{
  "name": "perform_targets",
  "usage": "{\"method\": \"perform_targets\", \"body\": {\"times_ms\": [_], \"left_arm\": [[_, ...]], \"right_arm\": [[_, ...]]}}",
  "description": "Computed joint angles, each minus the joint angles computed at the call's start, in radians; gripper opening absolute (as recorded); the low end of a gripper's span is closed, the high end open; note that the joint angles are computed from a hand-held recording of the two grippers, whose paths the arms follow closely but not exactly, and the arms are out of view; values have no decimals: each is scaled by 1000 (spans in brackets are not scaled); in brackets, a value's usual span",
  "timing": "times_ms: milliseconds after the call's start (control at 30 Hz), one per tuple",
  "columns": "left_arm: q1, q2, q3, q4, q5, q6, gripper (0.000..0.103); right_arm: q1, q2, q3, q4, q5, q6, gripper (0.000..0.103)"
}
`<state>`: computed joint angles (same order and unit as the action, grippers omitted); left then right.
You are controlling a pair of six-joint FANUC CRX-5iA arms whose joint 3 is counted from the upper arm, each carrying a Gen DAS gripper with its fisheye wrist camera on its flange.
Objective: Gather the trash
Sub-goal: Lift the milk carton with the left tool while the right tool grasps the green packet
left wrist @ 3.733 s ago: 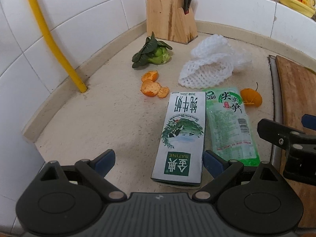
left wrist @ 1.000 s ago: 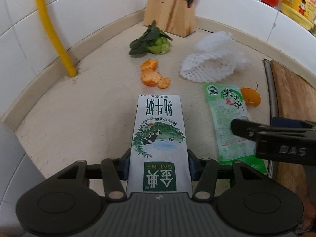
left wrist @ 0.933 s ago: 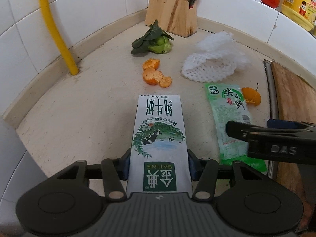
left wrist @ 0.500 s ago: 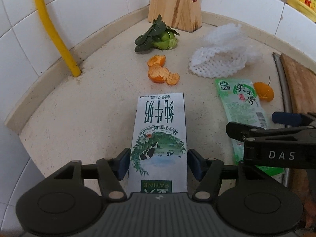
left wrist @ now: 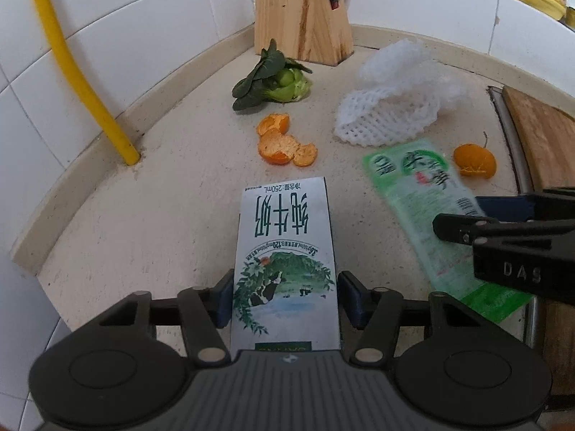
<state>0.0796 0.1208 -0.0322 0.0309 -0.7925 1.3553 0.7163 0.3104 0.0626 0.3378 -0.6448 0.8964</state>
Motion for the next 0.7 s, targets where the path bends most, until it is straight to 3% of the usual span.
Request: {"method": "perform_targets", "body": {"times_ms": [67,133,200,333,533,700], "left_arm": [[2,-8,-8,20,9,-25,47],[11,-8,-15,69,1,-65,47],[16,-8,-22,98,-2,-79,47],[17,-24,-40,121,4,-95,47],[31,-45,-72,177,9,-125,47],[44,-46,-96,206,12,-137,47]], "right_arm": [[-15,-1,28,-84,-10,42,32],[-43,-3,74,-250,-24,140,25],[-61,-5,103,-352,-46,198,21],[-73,-20,109,-435,-43,235,14],[-103,-40,144,-589,-86,339,12],[-191,9,248,-877,-229,516,21]]}}
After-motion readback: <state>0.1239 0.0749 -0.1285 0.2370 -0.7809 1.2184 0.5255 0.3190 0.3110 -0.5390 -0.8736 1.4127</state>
